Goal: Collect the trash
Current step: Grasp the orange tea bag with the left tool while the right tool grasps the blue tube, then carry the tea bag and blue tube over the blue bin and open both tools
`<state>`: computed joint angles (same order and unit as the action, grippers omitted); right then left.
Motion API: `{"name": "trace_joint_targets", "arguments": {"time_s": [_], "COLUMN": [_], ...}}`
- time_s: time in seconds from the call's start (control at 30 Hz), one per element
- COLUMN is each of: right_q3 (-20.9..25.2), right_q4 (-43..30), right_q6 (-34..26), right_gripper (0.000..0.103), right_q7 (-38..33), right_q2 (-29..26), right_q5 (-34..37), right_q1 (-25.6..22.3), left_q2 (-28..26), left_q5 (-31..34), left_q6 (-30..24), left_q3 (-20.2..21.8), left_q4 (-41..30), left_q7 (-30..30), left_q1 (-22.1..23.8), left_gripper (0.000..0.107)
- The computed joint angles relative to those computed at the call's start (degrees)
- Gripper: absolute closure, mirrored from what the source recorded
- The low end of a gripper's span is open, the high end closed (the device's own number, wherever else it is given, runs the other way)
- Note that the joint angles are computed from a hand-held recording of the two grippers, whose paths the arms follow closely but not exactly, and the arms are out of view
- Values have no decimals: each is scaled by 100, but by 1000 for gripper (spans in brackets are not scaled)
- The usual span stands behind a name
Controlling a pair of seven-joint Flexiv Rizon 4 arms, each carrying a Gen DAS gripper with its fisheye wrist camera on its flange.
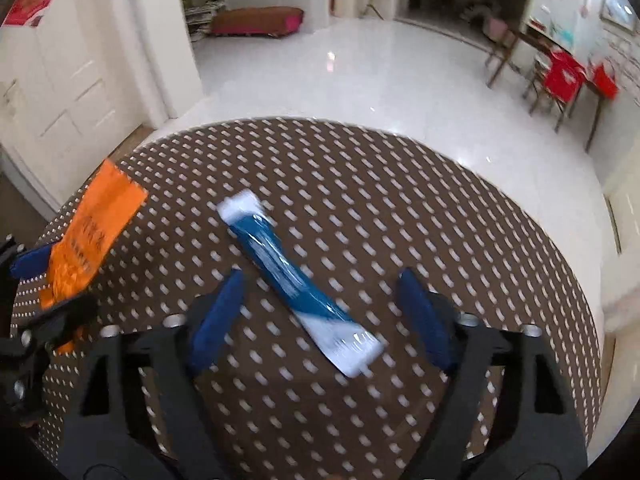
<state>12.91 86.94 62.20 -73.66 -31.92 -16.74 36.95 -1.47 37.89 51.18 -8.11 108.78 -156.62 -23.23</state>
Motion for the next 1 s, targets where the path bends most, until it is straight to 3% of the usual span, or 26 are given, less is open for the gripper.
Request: {"name": "trace_joint_targets", "arguments": {"time_s": [0.03,0.07,0.17,0.3,0.57,0.7,0.87,1.0], "right_q3": [-23,-66,155,348,766,404,-62,-527], "right_q4": [35,99,456,1381,3068,3673,4519,4966], "right_q6": [59,45,280,871,1536,1579,1629,1523], "right_gripper": [81,89,91,91,91,91,91,91], "right_q7": [4,55,-11,294,-112,-317,176,411], "right_q2": [17,68,280,950,2834,3796,4810,5239], "right_q5": [-48,-108,172,725,2638,3384,3159,3039], "right_q1": [34,74,-105,-496,-1519,-1619,-1935,-2138], "left_q2": [63,131,204,-46,-807,-1395,-2345,-3243], "left_q5": [12,33,58,172,388,373,243,-69], "left_q6": [-21,-49,-101,-163,-226,-275,-372,-578], "left_q3": [-3,-18,-111,-265,-394,-422,-511,-587], "left_q4": [35,58,-5,-411,-1547,-2337,-3642,-4837], "left_q7": [-46,-87,-103,-22,240,547,1303,2008], "left_q1": [-18,-31,-29,-84,-843,-1275,-1795,-2148], "left_gripper": [53,53,53,53,53,53,53,53]}}
